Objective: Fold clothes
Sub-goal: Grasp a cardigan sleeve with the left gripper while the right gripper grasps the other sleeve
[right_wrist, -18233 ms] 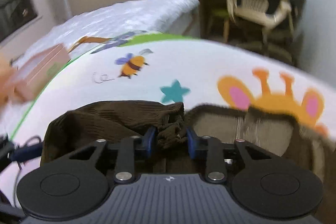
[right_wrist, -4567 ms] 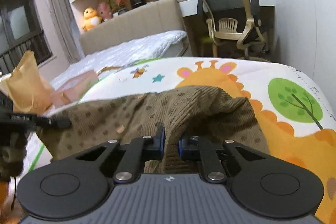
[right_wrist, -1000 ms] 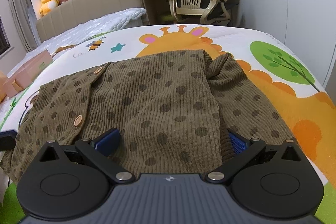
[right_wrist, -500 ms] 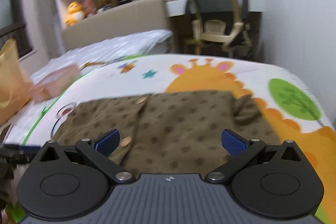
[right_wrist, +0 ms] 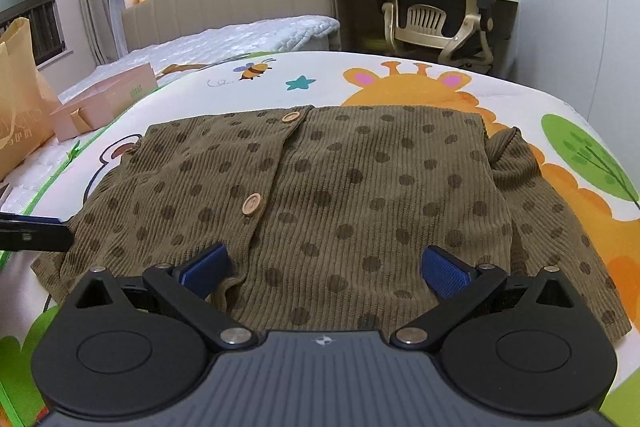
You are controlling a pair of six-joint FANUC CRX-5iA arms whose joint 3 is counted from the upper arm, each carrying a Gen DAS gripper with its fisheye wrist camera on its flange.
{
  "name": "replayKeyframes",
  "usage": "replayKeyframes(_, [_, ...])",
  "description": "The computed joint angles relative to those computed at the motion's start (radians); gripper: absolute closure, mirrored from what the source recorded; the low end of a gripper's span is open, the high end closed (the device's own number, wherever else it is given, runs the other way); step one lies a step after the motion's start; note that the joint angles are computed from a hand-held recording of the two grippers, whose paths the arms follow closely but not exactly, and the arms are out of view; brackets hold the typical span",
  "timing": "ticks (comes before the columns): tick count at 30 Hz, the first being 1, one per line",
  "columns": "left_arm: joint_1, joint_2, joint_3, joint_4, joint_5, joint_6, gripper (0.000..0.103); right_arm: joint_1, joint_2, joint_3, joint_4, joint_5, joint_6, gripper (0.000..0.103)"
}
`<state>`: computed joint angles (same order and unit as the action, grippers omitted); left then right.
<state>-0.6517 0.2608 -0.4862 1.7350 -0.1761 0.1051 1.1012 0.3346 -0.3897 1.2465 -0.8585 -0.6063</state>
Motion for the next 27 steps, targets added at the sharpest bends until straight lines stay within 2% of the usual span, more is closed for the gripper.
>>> replayKeyframes(1, [-0.002,0.008,0.007,-0.004,0.003,0.003,0.006,0.0,0.0,-0.001,0.002,0.0,-0.002,0.0])
replayKeyframes(3, [-0.003,0.017,0.017,-0.018,0.013,0.015,0.025,0.002,0.002,0.0,0.005,-0.003,-0.007,0.0])
replayKeyframes(4, [-0.003,0.021,0.021,-0.027,0.018,0.023,0.029,0.003,0.004,0.0,0.006,-0.004,-0.01,0.0])
replayKeyframes(7, [-0.004,0.034,0.034,-0.048,0.03,0.04,0.032,0.005,0.007,0.002,0.007,-0.009,-0.012,0.0])
replayKeyframes(10, [-0.019,0.035,0.031,0.032,0.025,-0.027,0.046,0.006,0.007,0.001,0.011,-0.011,-0.013,0.0])
replayKeyframes(12, [-0.035,0.038,0.03,0.133,0.016,-0.113,0.05,0.014,0.005,-0.003,0.032,-0.031,-0.01,0.0])
replayKeyframes(14, [-0.028,0.044,0.029,0.174,-0.023,-0.132,0.066,0.026,0.001,-0.007,0.067,-0.065,-0.002,0.0])
replayKeyframes(15, [-0.015,0.048,0.029,0.162,-0.052,-0.108,0.069,0.032,-0.001,-0.009,0.083,-0.082,0.003,0.0])
replayKeyframes(16, [0.006,0.052,0.03,0.119,-0.086,-0.06,0.077,0.037,-0.003,-0.013,0.106,-0.097,0.007,0.0])
replayKeyframes(17, [0.022,0.056,0.032,0.09,-0.115,-0.025,0.079,0.039,-0.009,-0.022,0.163,-0.098,0.001,0.0])
replayKeyframes(20, [0.033,0.057,0.04,0.09,-0.156,-0.027,0.083,0.037,-0.007,0.0,0.259,-0.051,0.074,0.0])
replayKeyframes(24, [0.066,0.069,0.059,0.052,-0.237,0.039,0.084,0.036,0.065,0.12,0.201,0.121,0.299,0.0])
replayKeyframes(27, [0.069,0.067,0.069,0.058,-0.266,0.046,0.084,0.059,0.173,0.234,0.165,0.095,0.49,0.0])
